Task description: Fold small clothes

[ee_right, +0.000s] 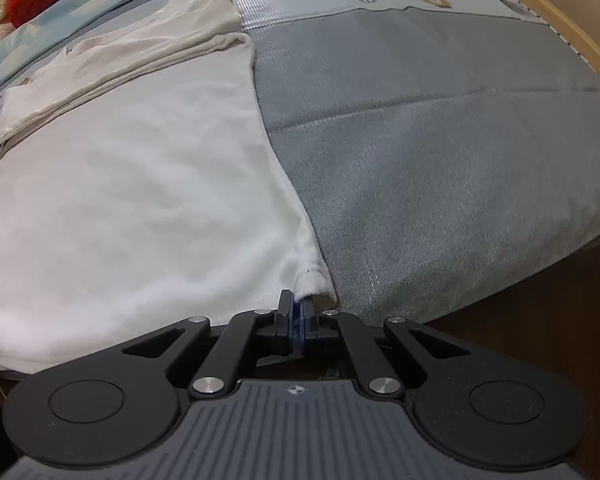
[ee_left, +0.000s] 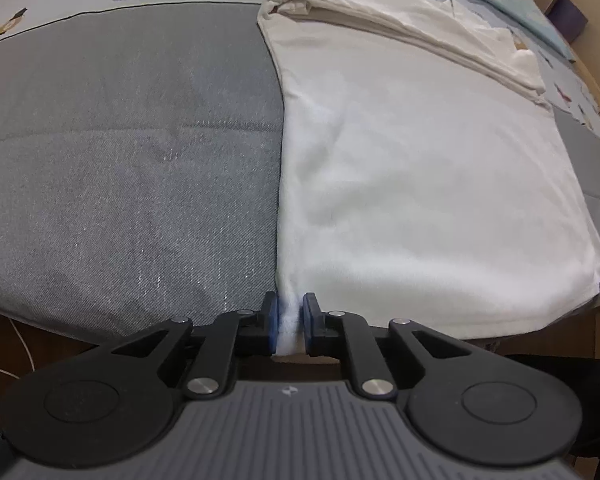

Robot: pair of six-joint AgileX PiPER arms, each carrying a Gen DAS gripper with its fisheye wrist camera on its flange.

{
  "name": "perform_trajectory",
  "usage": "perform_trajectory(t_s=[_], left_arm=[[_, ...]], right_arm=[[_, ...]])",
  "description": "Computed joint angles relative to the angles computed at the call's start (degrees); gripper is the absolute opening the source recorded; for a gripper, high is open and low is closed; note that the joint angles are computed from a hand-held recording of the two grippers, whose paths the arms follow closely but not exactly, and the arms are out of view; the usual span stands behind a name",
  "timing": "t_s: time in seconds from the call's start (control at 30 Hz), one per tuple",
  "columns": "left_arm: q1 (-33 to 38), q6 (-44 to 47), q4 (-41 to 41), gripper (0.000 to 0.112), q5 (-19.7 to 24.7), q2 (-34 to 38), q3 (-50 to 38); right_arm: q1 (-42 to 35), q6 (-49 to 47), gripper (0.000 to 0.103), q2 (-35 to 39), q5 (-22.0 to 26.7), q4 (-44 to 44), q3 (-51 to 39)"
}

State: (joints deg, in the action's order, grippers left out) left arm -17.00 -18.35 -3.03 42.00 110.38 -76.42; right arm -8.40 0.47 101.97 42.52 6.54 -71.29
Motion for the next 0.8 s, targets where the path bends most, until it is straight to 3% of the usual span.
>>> perform_trajectory(t_s=[0.17,0.6,0.8], left_arm=[[-0.1,-0.3,0.4,0.014,0.1,0.3,-0.4],[-0.2,-3.7,2.4,0.016,0.5,-0.1,-0.3],[-0.2,-4.4,2.7,0.016,0.3,0.0,-0.3]], right_arm=[[-0.4,2.3,0.006,1.5,1.4,-1.0,-1.5],[-0.6,4.7,0.010,-1.4,-2.6,-1.6,-0.1],[-2.4,13.5,0.026,-5.4,-7.4,-7.1,2.3]])
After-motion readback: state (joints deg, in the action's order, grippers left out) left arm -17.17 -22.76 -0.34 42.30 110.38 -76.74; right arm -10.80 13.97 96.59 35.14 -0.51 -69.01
